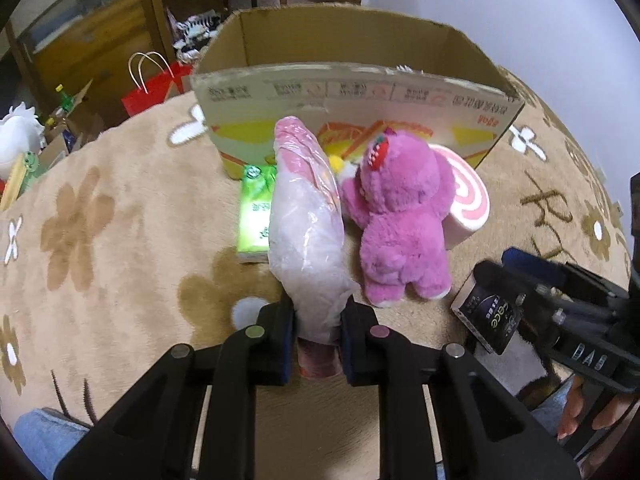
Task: Organize soft objects
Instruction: 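Lift the tissue pack and pink bundle and carry both over the box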
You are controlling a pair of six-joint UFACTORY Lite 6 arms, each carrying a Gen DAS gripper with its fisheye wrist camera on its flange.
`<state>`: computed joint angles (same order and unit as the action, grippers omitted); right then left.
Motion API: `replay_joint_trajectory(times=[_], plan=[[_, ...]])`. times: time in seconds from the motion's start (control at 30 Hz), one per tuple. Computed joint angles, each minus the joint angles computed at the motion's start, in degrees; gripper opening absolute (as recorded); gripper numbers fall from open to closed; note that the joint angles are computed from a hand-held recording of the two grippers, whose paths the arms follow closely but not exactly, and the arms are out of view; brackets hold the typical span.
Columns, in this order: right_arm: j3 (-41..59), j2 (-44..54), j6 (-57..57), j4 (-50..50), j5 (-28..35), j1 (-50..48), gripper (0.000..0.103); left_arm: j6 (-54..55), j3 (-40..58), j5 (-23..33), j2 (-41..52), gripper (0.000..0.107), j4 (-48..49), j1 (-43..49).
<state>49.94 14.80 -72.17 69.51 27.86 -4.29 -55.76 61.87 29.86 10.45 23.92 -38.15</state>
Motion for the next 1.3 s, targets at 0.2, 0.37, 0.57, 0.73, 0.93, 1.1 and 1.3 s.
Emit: replay_joint_trajectory(times=[0.2, 0.37, 0.57, 0.73, 0.93, 1.1, 1.3], plan=[[2.43, 3.10, 12.01, -13.39, -2.98, 4.30, 0.064, -3.39, -2.25, 1.54, -4.36, 0.017, 2.67, 0.13], [4.78, 6.41, 22.14, -24.29, -3.93, 6.01, 0.058, -10.95, -1.84, 2.79, -5.01, 0.017, 9.68, -2.32], [2.02, 2.23, 10.80, -13.28, -4.34, 4.15, 0.056, -18.33, -1.94, 4.81, -6.94, 0.017, 16.79, -4.30], [-1.34, -4.28, -4.54, 0.91, -5.34, 1.77, 0.056, -24.46, -1.87, 8.32, -9.01, 0.017, 23.62, -6.20], [-5.11, -12.26, -24.36, 21.22, -4.07, 0.41, 0.056, -31.02, -2.14, 11.26, -11.73, 0.017, 32.00, -7.81], [-4.59, -15.33, -31.75, 29.01, -6.06, 2.54, 0.056, -31.95, -0.82, 11.89, -12.70, 0.017, 35.21, -7.12], [-3.04, -17.82, -33.97, 32.26, -7.24, 3.78, 0.056, -31.69, 1.75, 12.72, -11.47, 0.017, 38.26, -6.64]])
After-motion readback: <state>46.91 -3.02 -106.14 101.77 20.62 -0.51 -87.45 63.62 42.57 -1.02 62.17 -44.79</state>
